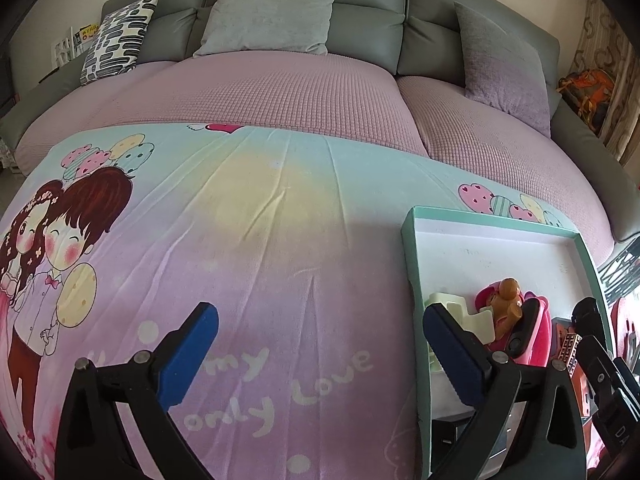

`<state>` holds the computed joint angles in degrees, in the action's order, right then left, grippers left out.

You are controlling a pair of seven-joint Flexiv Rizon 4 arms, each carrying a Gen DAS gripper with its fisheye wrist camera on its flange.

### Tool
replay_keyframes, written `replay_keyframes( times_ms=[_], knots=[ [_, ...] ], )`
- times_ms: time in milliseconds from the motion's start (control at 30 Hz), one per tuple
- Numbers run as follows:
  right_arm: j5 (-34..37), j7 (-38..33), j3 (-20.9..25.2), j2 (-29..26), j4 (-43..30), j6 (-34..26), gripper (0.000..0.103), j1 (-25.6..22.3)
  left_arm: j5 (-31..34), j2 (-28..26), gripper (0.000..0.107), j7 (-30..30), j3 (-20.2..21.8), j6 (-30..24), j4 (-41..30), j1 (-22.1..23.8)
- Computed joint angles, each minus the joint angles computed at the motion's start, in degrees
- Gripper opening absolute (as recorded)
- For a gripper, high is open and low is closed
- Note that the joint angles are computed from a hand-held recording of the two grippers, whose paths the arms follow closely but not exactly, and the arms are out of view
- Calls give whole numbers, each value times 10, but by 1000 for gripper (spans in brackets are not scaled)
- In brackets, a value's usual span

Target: Organize rigid objects

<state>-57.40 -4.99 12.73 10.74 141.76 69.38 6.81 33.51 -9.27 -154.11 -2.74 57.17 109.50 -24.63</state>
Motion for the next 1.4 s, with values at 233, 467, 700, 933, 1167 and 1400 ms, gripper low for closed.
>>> replay_keyframes(
  times_ms=[233,467,700,933,1167,1400],
  knots=[
    [2,1,1,-1,-1,-8,103,3,4,2,102,-24,4,16,7,3],
    [9,-7,0,-4,-2,-7,103,5,15,0,102,-15,1,-7,-2,0],
    [6,-6,0,-4,-2,-6,103,5,-7,-4,102,37,-6,-9,-2,4],
    [2,-6,4,2,-3,-13,103,8,-35,2,102,70,-5,20,10,2],
    [5,-8,17,23,3,-31,103,17,-5,28,102,44,-8,6,17,-6],
    [47,-40,35,48,19,-55,103,37,35,67,102,0,-28,-52,34,-4]
  ],
)
